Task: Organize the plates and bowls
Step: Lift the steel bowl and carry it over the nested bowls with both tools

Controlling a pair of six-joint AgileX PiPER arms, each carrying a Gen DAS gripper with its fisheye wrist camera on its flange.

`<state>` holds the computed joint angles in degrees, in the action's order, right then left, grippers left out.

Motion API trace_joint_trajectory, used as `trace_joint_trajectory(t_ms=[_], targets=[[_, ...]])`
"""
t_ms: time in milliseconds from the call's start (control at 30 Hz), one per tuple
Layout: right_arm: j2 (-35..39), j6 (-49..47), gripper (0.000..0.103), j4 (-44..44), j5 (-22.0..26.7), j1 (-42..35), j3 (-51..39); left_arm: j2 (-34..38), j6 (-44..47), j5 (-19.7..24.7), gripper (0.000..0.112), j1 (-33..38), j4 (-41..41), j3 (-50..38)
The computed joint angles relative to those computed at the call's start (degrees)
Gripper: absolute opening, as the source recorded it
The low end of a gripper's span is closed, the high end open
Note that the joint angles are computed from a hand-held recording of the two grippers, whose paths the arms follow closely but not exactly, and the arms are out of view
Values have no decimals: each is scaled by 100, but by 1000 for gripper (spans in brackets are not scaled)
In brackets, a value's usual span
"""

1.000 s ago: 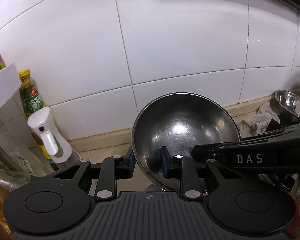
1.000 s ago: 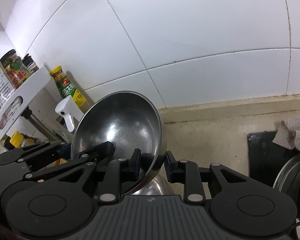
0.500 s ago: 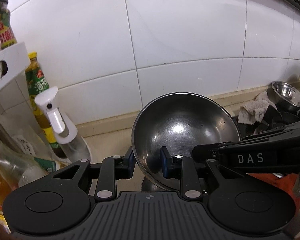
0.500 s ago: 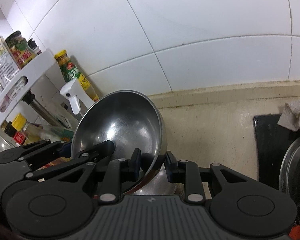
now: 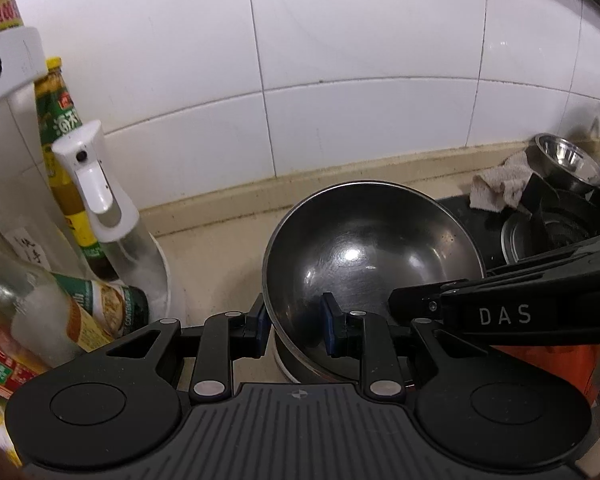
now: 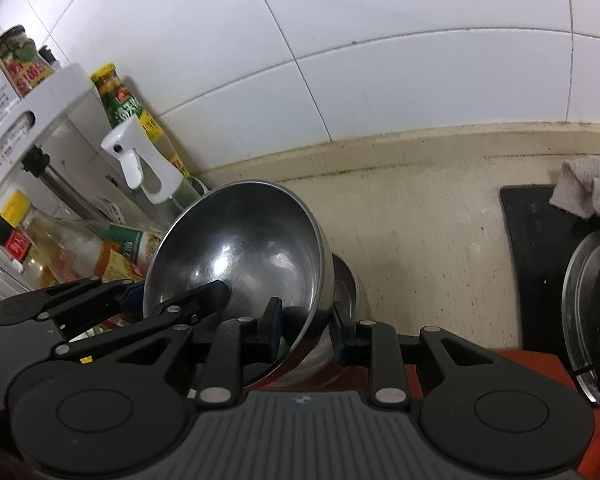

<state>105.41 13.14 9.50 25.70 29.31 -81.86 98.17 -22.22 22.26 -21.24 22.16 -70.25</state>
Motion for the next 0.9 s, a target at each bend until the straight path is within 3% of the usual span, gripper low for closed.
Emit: trace_joint_trajectory(t_ms=[333,900], targets=[[167,459,23,-398,274,83,-185,197,638,38,32,134,-670,-129],[643,776,23,-1001,691,224,-794,590,698,165,31,247,-781,-414]])
